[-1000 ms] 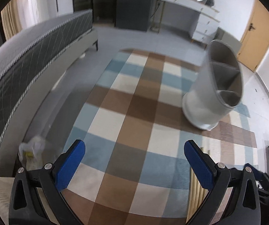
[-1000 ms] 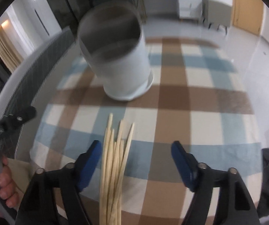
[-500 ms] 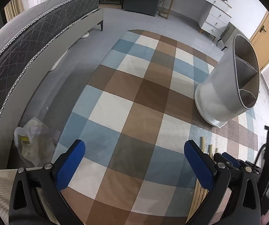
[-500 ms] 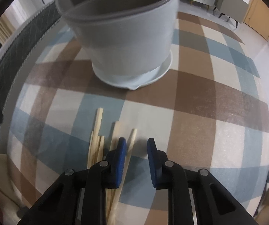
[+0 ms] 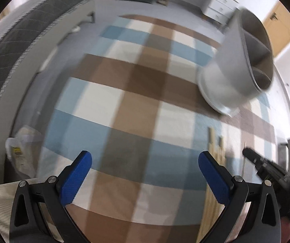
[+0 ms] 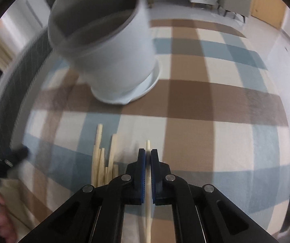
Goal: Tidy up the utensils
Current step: 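Lower the right gripper onto the chopstick pile and close on one chopstick, then close the left gripper on a chopstick while the right gripper holds its chopstick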
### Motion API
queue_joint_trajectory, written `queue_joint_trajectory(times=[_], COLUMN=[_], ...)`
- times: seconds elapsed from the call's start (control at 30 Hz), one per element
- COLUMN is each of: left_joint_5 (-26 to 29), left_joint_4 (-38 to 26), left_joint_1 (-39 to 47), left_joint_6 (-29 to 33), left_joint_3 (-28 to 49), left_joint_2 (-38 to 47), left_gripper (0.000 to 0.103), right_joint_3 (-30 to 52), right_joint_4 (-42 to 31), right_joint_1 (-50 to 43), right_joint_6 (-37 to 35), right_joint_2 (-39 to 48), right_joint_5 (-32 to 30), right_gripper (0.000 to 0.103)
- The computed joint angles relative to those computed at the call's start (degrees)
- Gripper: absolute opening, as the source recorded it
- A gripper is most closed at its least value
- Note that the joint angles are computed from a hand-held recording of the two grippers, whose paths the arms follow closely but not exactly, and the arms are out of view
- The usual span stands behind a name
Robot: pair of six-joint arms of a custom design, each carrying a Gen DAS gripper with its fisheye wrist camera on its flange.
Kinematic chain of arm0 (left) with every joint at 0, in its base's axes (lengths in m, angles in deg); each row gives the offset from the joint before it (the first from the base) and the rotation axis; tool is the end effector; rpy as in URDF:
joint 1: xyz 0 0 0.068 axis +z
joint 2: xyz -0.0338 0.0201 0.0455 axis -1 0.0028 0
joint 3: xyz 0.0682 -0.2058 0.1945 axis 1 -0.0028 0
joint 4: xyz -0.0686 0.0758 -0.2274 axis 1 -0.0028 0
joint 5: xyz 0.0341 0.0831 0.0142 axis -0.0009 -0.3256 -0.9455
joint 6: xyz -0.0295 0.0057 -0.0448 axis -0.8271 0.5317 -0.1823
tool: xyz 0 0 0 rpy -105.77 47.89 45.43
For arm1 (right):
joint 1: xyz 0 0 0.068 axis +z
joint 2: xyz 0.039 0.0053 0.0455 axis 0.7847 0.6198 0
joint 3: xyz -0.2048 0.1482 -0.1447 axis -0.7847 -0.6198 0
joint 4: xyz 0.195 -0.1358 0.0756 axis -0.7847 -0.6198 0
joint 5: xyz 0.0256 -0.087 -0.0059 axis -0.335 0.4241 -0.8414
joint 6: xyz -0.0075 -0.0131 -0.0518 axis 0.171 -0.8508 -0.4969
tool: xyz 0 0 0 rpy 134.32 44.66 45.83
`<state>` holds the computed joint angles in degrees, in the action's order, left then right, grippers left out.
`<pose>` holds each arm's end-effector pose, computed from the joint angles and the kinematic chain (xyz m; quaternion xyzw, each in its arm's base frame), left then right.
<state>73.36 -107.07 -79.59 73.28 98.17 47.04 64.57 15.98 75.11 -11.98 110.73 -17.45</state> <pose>0.2723 0.0385 0.2084 0.0718 0.9775 -0.1163 0.1606 0.2149 0.0892 0.1831 0.1356 0.9615 0.0781 0.2258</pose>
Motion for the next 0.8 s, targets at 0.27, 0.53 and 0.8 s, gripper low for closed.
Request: queue_joint_trajectory(times=[0.27,0.53,0.8], left_joint_5=[2.7,-1.7,-4.9], left_joint_4=[-0.3,0.4,0.1], left_joint_1=[-4.6,-12.6,-17.3], left_joint_6=[3.8,-2.2,-7.2], left_joint_3=[-1.9,0.8,3.2], left_joint_2=[-1.8,3.2,7.2], left_gripper=[0.102,0.091,0.072], right_joint_3=[-7.4,-12.2,-13.1], right_joint_4=[4.5,6.8,5.7], right_joint_1=[-7.3,-14.0,-16.1], right_joint_6=[1.7,3.0,2.9], right_joint_2=[-13.6,-21.6,-25.0], right_joint_5=[-6.4,-11.3,-12.1], right_gripper=[0.004,0.004,0.004])
